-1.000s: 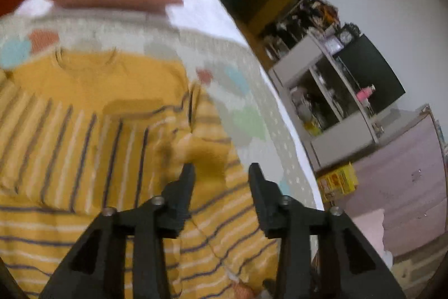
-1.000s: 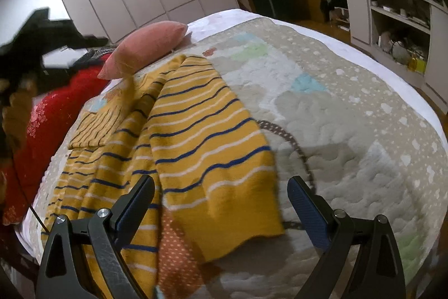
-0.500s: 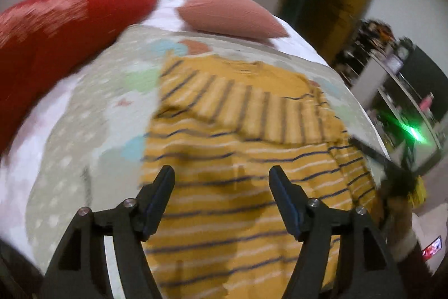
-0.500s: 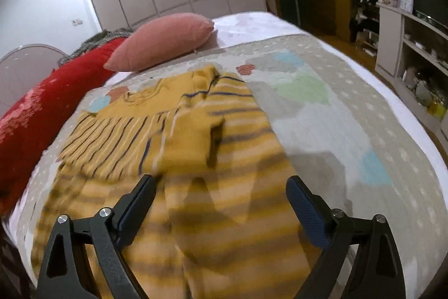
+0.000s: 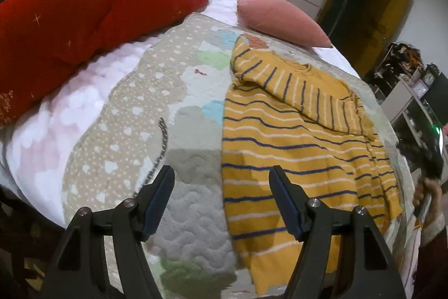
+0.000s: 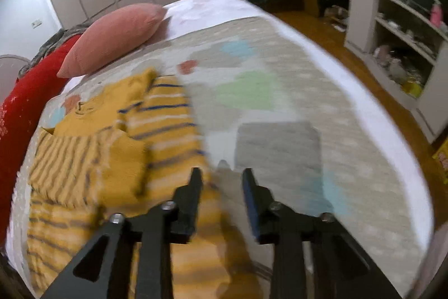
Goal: Fold small clothes
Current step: 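Grasp the other sleeve cuff with the right gripper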
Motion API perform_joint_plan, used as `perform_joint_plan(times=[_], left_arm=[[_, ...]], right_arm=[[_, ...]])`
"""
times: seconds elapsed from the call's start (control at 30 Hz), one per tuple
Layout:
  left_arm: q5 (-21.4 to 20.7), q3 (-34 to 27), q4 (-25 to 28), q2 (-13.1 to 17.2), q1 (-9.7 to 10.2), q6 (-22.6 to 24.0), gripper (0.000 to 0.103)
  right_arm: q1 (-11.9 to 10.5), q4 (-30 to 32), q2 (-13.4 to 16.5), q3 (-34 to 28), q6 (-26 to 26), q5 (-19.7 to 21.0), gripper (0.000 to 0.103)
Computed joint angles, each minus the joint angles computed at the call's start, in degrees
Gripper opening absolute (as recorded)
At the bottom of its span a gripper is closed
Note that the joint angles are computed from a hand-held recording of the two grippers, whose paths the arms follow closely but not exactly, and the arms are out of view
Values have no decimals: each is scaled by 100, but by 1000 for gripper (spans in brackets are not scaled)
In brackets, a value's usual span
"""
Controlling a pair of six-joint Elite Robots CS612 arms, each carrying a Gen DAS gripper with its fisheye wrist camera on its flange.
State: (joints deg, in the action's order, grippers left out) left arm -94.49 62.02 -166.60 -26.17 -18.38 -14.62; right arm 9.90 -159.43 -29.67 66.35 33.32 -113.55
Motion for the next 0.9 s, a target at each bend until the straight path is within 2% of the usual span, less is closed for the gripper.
perform_joint_plan(times=[0.03, 0.1, 0.2, 0.23, 0.33, 0.37, 0.4, 0.5, 0.53, 0.6, 0.67, 0.73, 0.77, 0.83, 0.9], left_arm=[[-59, 8, -12, 4, -12, 15, 70], [-164, 2, 33, 18, -42, 89, 70], [-340, -8, 168, 25, -105, 209, 70], [-410, -1, 201, 19, -130, 258, 70], [-448, 80, 209, -36, -205, 417, 70], [-440, 133, 182, -68, -229, 477, 70], [-430, 176, 156, -95, -246, 521, 70], [-372, 344, 53, -192, -295, 668, 71], [-348, 382, 37, -212, -305, 690, 72], [-313, 416, 68, -230, -315, 694, 73], [-346, 409, 172, -224, -310, 639, 73], [-448, 417, 211, -219, -294, 568, 73], [-476, 417, 219, -216, -290, 557, 73], [-421, 454, 217, -234, -302, 587, 73], [-308, 471, 244, -249, -319, 620, 73]], right_arm=[[-4, -57, -147, 268, 11, -65, 51], [0, -198, -487, 928, 98, -133, 53], [23, -447, -785, 1593, 269, 129, 57], [31, -611, -805, 1734, 302, 213, 60], [78, -991, -790, 1981, 410, 602, 60], [124, -1109, -753, 1996, 396, 614, 60], [201, -1168, -708, 1954, 301, 464, 60], [433, -1430, -574, 1767, -331, 112, 62], [486, -1546, -544, 1733, -550, 61, 65], [618, -1706, -472, 1623, -1209, -6, 69], [713, -1559, -389, 1451, -1840, -61, 69], [802, -1203, -257, 1229, -2283, -485, 69], [818, -1030, -189, 1129, -2396, -668, 65], [796, -826, -129, 1056, -2533, -711, 54], [772, -857, -63, 997, -2742, -612, 31]])
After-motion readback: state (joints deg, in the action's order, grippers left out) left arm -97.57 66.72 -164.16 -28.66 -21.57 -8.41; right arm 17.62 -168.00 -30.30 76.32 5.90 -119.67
